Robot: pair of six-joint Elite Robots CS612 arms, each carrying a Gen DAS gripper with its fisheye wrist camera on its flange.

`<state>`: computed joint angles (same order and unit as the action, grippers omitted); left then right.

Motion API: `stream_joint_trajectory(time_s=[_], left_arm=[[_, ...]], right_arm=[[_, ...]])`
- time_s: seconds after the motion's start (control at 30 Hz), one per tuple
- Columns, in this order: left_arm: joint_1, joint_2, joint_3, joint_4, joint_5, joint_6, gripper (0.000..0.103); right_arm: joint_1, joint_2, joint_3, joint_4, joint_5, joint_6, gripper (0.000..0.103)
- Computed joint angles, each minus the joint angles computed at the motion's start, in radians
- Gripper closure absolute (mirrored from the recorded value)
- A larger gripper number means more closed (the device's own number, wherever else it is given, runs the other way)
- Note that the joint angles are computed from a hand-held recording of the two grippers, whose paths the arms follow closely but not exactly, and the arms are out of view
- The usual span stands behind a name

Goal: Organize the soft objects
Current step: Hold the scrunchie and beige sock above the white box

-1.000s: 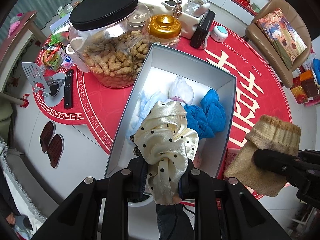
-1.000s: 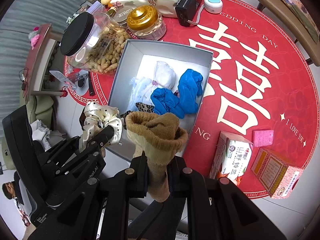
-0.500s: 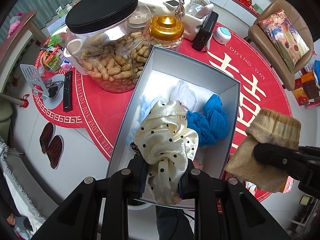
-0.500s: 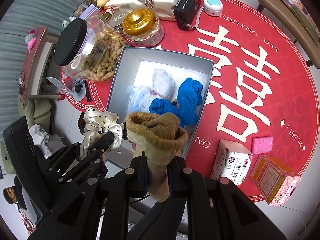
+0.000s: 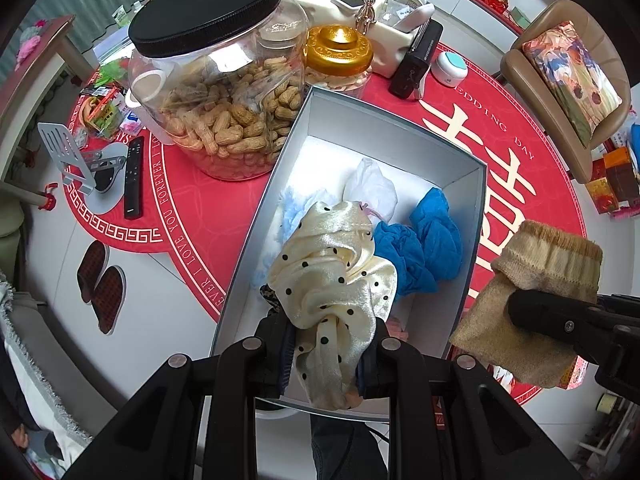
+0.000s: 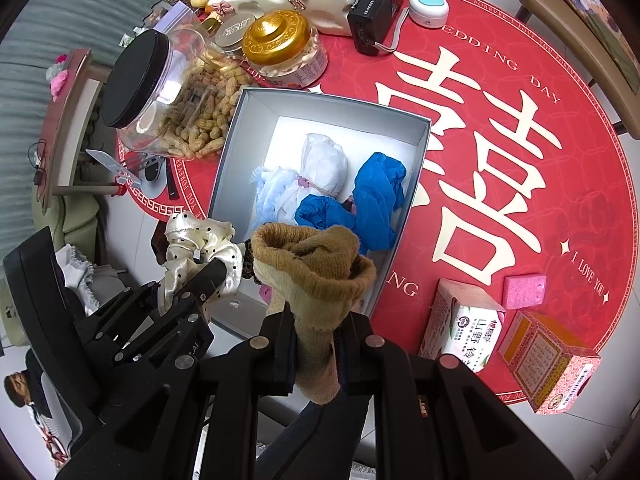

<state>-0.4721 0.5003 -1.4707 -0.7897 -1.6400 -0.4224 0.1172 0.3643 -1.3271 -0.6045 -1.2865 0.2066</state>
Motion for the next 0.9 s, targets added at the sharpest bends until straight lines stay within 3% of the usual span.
stream_joint_trajectory(time_s=[0.9], left_arm=[[-0.001,0.002,0.010,0.013,-0.005,0.008,0.079]], right_arm=[[-0.005,0.003,0.011,0.005,-0.004,0.014,0.086]])
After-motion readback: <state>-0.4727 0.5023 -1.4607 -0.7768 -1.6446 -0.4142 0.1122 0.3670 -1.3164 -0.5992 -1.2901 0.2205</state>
